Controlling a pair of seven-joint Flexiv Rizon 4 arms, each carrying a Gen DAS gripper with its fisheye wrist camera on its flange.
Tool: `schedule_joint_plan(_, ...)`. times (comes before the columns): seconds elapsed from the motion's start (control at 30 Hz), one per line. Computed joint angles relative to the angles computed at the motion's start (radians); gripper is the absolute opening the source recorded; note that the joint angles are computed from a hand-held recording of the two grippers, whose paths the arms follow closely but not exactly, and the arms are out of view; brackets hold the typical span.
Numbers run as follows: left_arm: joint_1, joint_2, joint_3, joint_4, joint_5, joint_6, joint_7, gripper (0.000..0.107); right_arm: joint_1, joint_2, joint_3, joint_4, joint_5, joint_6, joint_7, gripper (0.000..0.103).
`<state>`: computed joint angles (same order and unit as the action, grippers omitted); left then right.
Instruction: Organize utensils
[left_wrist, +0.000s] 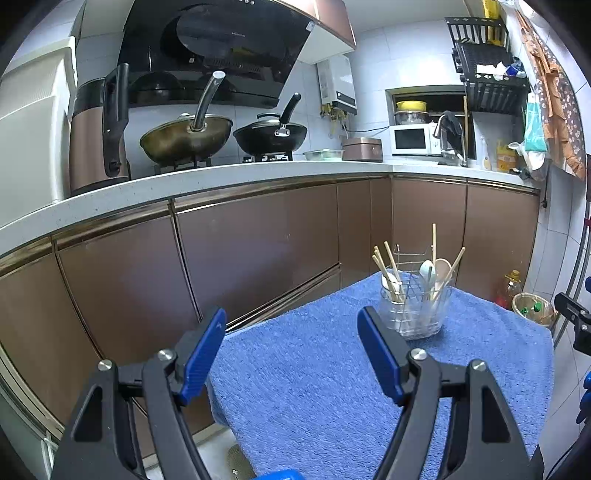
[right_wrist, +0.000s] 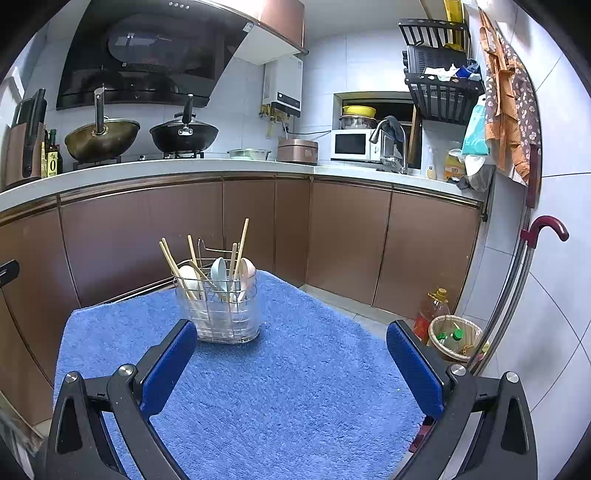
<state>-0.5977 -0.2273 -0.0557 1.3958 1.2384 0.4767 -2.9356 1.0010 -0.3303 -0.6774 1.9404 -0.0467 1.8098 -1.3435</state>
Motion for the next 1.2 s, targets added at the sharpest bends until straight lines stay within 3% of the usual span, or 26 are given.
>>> schedule_joint_plan(1.2,-0.01,-0.029,0.015,-0.02,-0.035,0.021,0.044,0.072,-0.032,-0.003,0.009,0.002,-0.081,-0.023,0.054,0.103)
